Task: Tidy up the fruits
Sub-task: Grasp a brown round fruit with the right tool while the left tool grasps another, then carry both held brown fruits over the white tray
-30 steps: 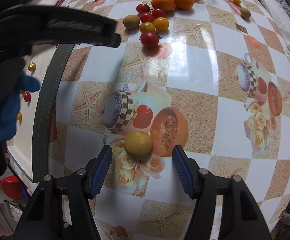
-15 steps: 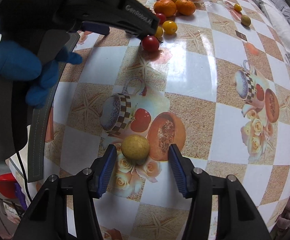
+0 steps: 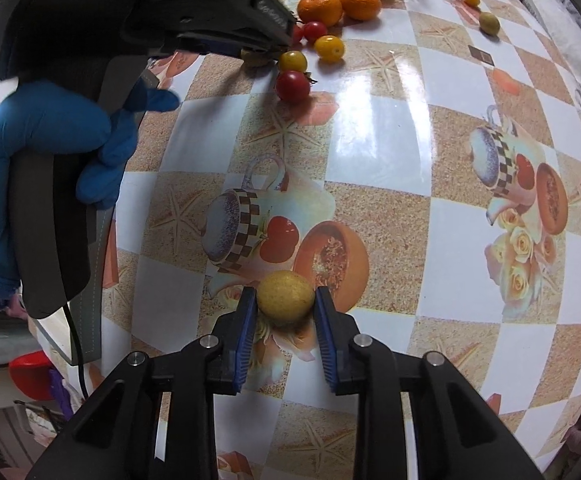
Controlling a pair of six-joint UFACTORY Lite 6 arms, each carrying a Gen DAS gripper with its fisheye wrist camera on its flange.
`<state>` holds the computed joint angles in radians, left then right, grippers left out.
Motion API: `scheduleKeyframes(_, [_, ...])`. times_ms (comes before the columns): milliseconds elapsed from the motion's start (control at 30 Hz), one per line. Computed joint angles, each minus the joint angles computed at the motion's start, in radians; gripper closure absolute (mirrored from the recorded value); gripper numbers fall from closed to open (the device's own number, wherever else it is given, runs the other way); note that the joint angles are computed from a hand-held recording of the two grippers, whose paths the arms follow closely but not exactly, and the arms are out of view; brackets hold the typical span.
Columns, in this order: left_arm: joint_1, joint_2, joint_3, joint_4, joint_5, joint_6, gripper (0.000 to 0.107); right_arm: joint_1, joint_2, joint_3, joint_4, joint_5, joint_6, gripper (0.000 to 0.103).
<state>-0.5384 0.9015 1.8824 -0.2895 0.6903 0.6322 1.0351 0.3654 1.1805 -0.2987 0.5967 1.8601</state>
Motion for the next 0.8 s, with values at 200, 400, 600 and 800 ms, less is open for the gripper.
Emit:
scheduleKeyframes(200, [0.038,-0.157,-0.253,-0.036,-0.065,0.106,0.081,-0.001,-0.112,-0.146,-0.027,-0.051,0.086,0.071])
scheduleKeyframes(400, [0.119,-0.357,-0.552,-0.091,-0.096,0.23,0.081,0.009,-0.233,-0.288,-0.048,-0.09,0.171,0.071])
scheduleKeyframes(600, [0.203,-0.502,-0.751,-0.103,-0.081,0.298,0.081,0.015,-0.273,-0.355,-0.034,-0.12,0.205,0.072])
scheduleKeyframes(800, [0.245,-0.536,-0.789,-0.058,-0.04,0.264,0.081,0.068,-0.306,-0.372,-0.019,-0.102,0.265,0.071])
